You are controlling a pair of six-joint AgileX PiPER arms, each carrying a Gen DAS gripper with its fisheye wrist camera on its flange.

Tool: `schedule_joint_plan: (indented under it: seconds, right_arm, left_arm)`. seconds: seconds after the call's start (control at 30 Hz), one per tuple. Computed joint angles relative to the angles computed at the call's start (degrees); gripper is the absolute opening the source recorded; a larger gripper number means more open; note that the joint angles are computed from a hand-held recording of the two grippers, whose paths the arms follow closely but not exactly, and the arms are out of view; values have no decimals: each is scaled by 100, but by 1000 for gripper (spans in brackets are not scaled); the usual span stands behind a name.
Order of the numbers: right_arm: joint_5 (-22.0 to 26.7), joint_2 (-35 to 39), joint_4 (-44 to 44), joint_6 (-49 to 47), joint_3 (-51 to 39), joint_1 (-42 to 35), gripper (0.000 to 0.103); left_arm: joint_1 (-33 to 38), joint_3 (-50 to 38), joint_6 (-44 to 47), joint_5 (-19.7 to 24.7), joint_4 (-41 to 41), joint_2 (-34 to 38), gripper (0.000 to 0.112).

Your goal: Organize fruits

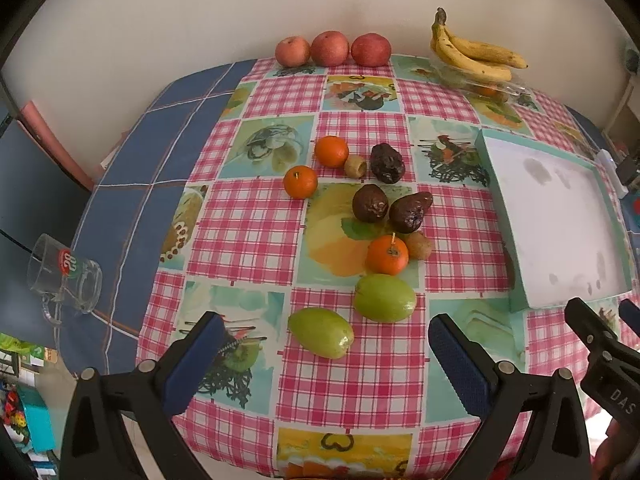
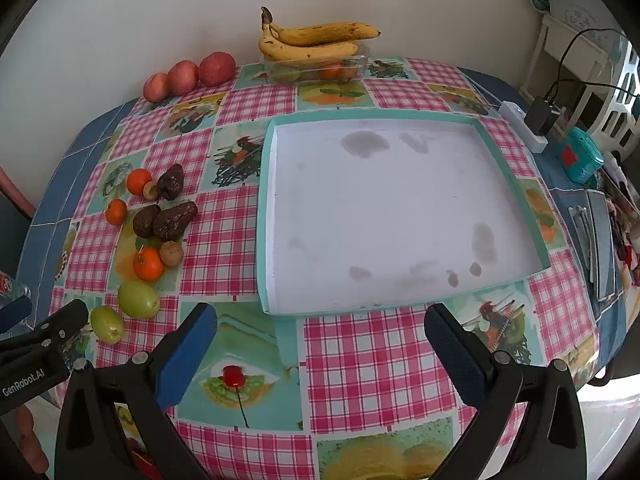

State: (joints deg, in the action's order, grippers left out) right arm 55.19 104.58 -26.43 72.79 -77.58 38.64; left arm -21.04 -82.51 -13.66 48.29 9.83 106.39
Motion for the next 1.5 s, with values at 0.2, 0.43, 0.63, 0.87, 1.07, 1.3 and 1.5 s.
schedule_joint_plan:
  seconds: [0.2, 0.43, 0.63, 0.87, 1.07, 1.3, 1.5]
  right_arm:
    - [9, -9, -5, -8, 8, -1, 103]
    - [10, -1, -13, 4, 5, 7, 103]
    - [7, 1, -14, 9, 6, 7, 103]
    - [4, 0, -14, 8, 10, 6, 103]
    - [5, 3, -12, 11, 9, 9, 103]
    - [7, 6, -2, -7, -1, -1, 103]
    - [-290, -38, 76, -65, 99, -39, 103]
  left_arm:
    - [2, 4, -3, -16, -11, 1, 103]
    - [-5, 29, 3, -33, 8, -14, 103]
    - [-5, 27, 5, -31, 3, -13, 103]
    - [-8, 30, -7, -34, 10, -14, 103]
    - [-7, 28, 0, -31, 5, -11, 103]
    - [-5, 22, 8, -25, -14, -10, 103]
    - [188, -126, 177, -58, -123, -5, 103]
